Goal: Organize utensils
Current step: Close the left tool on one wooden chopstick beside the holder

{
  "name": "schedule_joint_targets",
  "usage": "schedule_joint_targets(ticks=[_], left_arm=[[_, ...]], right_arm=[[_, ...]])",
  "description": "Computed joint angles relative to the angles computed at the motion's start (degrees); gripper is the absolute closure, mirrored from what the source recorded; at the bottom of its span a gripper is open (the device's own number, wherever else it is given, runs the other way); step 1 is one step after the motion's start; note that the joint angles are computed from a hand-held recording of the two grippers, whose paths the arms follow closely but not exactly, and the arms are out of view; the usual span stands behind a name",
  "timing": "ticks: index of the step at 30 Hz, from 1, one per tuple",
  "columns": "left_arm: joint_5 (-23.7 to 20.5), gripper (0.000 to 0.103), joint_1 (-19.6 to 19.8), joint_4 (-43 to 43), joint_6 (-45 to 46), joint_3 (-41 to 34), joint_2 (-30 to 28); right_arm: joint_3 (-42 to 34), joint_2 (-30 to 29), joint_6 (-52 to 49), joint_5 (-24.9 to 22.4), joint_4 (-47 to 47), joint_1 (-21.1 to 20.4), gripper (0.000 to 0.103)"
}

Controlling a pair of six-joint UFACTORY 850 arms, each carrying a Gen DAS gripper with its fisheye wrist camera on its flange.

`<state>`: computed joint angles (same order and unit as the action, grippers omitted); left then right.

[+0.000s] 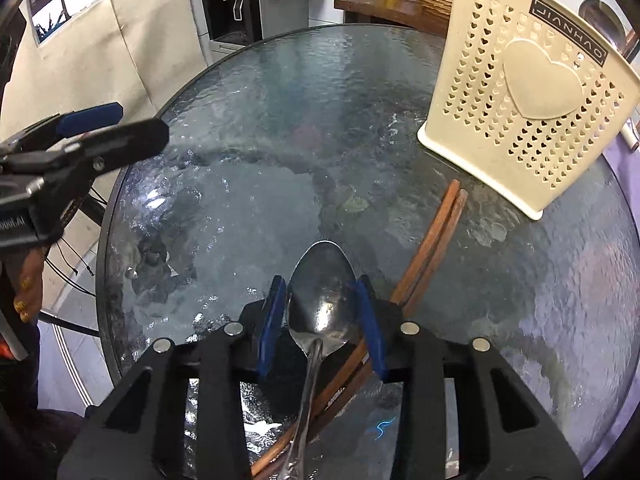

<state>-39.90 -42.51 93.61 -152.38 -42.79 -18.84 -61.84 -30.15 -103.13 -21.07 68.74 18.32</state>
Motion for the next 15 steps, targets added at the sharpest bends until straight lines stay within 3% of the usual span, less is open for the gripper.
schedule_joint_targets(ticks=[7,10,15], left_arm=[[4.5,0.007,0.5,1.5,3.3,-4.4,-3.8],[6.6,0.007,0.8,4.4,3.8,-6.9,-5.5],[9.9,0.013,1.6,-1.4,18.6,-15.9,-11.0]], right_arm=[[0.9,1.6,-2.0,-6.2,7.2,-5.1,0.066],[2.3,3.2,-4.4,-5.8,13.1,-8.1,0.066],[2.1,2.5,-1.2,-5.7,14.4,-11.2,0.066]])
